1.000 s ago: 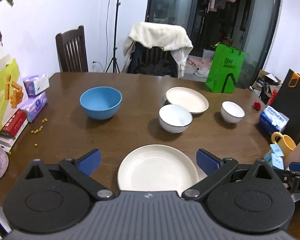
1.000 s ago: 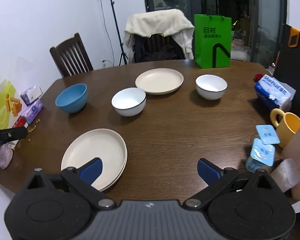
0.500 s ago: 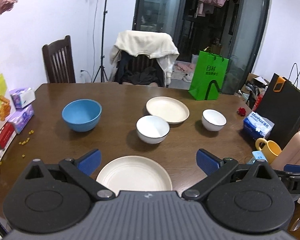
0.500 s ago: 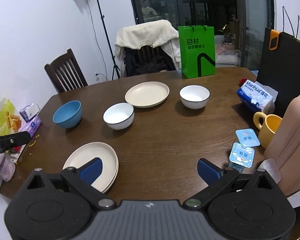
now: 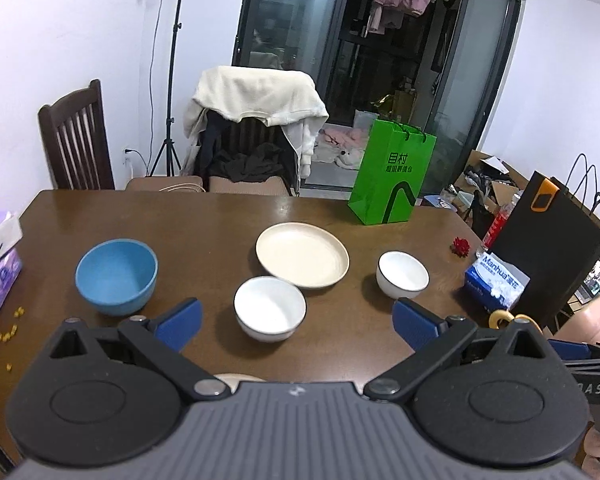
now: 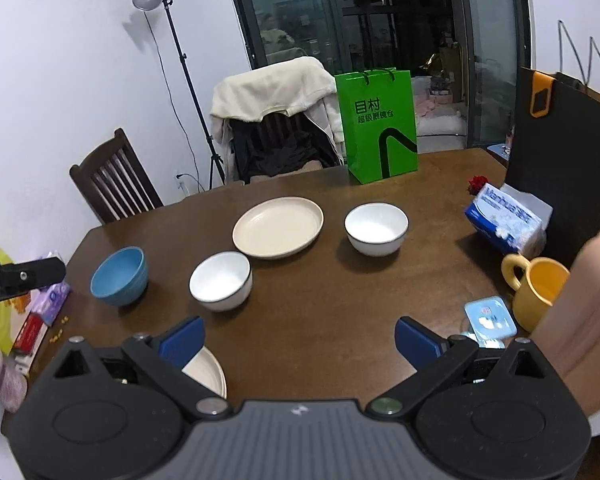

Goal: Organize plates and bowls
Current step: 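Withdraw both grippers from the stacked cream plates, then move both grippers across the table toward a third cream plate by the green bag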

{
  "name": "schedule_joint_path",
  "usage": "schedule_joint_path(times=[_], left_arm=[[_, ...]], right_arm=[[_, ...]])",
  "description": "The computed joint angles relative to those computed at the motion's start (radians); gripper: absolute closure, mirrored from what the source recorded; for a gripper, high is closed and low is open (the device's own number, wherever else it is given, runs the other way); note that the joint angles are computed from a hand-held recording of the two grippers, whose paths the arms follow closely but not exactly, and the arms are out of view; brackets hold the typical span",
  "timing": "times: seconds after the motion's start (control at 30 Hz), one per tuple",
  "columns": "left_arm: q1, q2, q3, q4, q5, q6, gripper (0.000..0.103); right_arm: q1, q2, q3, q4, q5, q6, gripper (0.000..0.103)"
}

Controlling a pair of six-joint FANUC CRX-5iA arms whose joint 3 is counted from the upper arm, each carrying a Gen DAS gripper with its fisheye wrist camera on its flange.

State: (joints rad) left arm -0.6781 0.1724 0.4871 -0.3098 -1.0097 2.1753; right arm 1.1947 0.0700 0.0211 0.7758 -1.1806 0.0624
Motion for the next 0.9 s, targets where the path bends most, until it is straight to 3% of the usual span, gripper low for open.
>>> schedule_joint_path(times=[0.3,0.63,0.8,0.9], left_arm=[[0.084,0.153,0.184,0.103,-0.020,-0.132,0.000],[0.139,0.363,0.469,0.170,-0.125,-0.202,0.000],[0.157,0.497,0.676,0.179,-0.210,-0.234,0.000],[0.167,0.610,0.860,0.191,-0.289,-0.253,0.000]], right_arm=[[-0.119,0.144,0.200,-0.066,0.025,0.195,0.001],[-0.224,0.287,0.399,-0.123,0.020,0.342,0.001],[-0.272,0.360,0.500,-0.168,0.009,0.410,0.001],[-0.298,0.402,0.557,-0.188,-0.003,0.442,0.001]])
